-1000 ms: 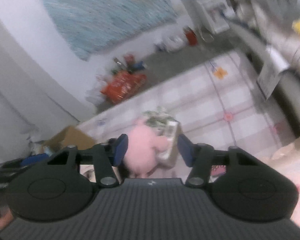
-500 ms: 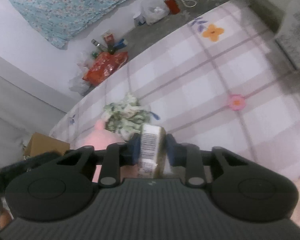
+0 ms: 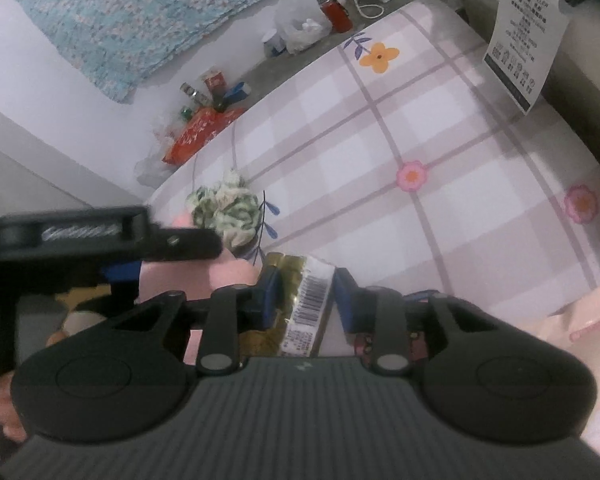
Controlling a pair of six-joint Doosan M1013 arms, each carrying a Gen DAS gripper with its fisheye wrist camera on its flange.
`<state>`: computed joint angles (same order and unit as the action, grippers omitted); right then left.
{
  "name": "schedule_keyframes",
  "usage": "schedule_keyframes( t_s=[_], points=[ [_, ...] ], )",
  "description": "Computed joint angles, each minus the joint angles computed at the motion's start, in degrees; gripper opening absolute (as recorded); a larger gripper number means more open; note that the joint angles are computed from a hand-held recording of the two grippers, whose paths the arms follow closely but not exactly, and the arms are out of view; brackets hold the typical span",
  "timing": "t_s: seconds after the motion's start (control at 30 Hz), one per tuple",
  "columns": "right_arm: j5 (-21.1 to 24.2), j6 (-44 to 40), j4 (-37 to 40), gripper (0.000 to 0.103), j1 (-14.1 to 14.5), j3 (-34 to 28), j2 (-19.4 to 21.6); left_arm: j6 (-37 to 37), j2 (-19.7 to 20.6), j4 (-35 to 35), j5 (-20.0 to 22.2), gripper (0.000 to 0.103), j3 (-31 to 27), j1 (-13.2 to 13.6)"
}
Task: Organize soft objects
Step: 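Grasp the pink plush with the left gripper while the right grasps the gold packet, then lift the pink plush and gold packet off the bed with both grippers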
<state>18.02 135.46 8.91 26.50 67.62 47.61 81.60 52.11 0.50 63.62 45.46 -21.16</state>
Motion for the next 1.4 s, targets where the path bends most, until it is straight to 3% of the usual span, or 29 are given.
schedule_keyframes(
  t_s=[0.1,0.27,0.33,0.53,0.67,0.8,0.87,0.97,1.27,1.4],
  points=[
    [-0.3,-5.0,4.5,0.033,-0.2,1.4,-0.8,-0.2,0.5,1.1,1.3,0.09,-0.6,-0.4],
    [-0.4,-18.3,18.5,0.033,-0.8,1.9,-0.7,0.4,1.1,3.6,2.4,0.087,-1.2,-1.0],
    [-0.5,-21.1,21.1,0.033,-0.9,1.9,-0.5,-0.5,1.1,4.0,2.1,0.076,-1.0,-1.0],
    [-0.3,-26.7,26.2,0.03,-0.9,2.2,-0.6,-1.1,0.3,3.3,0.5,0.073,0.5,-0.8],
    [-0.2,-29.8,30.5,0.034,-1.1,3.2,-1.2,-2.1,-0.2,3.1,0.0,0.071,1.1,-0.7],
    [-0.3,-24.6,20.1,0.067,-0.1,2.6,-1.6,-1.8,-1.5,2.4,-1.9,0.07,2.4,-0.6],
    [-0.2,-20.8,11.5,0.072,0.9,1.8,-1.6,-1.8,-2.3,2.8,-3.4,0.07,3.3,-0.6],
    [1.5,-14.6,0.5,0.073,2.0,0.2,-1.2,-1.7,-3.4,1.9,-5.1,0.07,4.3,-0.4],
    [5.1,-7.5,-11.8,0.083,3.4,-3.1,0.7,-1.1,-6.5,-3.8,-9.8,0.07,7.4,1.0],
    [7.8,-1.9,-22.4,0.082,4.7,-5.3,1.9,0.6,-8.4,-9.1,-12.8,0.07,9.9,2.0]
  ],
)
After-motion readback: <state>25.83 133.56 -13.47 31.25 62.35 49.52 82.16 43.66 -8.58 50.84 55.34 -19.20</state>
